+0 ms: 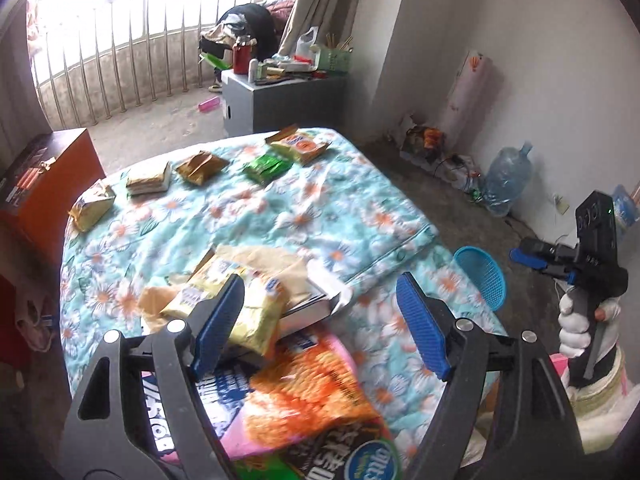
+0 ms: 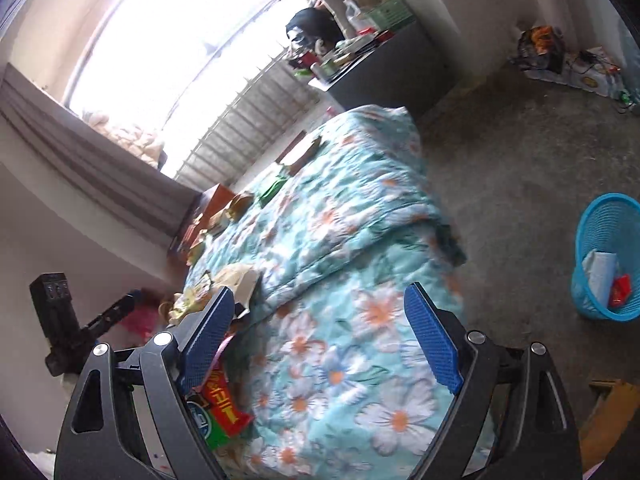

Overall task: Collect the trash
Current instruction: 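Move both tools back over the bed toward the yellow snack bag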

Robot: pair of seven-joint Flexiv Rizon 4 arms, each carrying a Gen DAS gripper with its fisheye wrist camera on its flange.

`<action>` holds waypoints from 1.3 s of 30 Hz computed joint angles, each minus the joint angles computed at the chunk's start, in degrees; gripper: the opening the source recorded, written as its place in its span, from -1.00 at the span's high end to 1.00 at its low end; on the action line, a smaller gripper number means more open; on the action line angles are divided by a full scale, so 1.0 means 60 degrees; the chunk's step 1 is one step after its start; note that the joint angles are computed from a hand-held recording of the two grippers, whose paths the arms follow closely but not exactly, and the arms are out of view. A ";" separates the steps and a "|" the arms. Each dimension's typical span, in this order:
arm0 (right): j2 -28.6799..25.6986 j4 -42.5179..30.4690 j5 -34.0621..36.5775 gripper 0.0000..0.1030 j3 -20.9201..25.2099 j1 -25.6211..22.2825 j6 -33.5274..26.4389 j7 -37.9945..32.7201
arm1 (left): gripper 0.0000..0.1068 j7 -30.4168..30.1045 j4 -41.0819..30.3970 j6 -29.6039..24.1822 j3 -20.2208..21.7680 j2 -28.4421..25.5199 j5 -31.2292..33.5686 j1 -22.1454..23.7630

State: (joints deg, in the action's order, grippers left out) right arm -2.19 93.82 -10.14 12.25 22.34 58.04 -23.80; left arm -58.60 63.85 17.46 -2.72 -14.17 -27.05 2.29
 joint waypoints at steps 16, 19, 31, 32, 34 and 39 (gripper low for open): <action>-0.3850 -0.5590 0.3246 -0.60 0.0453 0.0742 -0.1971 -0.2759 | -0.02 0.1496 0.0293 0.0113 0.0280 -0.0295 0.2284 -0.0260; -0.4260 -0.6187 0.3505 -0.56 0.0469 0.0774 -0.2254 -0.2859 | 0.21 0.1479 0.0280 0.0036 0.0262 -0.0345 0.2055 -0.0161; -0.5417 -0.7846 0.4348 -0.48 0.0526 0.0724 -0.3192 -0.2989 | 1.00 0.1012 0.0399 -0.0090 0.0180 -0.0448 0.0775 0.0262; -0.5491 -0.7969 0.4372 -0.48 0.0519 0.0739 -0.3269 -0.2994 | 1.00 0.0986 0.0432 -0.0021 0.0175 -0.0448 0.0686 0.0287; -0.5656 -0.8249 0.4394 -0.47 0.0491 0.0779 -0.3446 -0.2981 | 1.00 0.0995 0.0495 0.0054 0.0158 -0.0445 0.0512 0.0344; -0.5894 -0.8682 0.4490 -0.45 0.0462 0.0834 -0.3670 -0.3008 | 1.00 0.1015 0.0878 0.0499 0.0152 -0.0279 -0.0032 0.0467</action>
State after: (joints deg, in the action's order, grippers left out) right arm -37.55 41.73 16.80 15.02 27.34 36.02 -41.85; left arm -52.51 69.12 20.45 -1.81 -15.84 -27.24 5.10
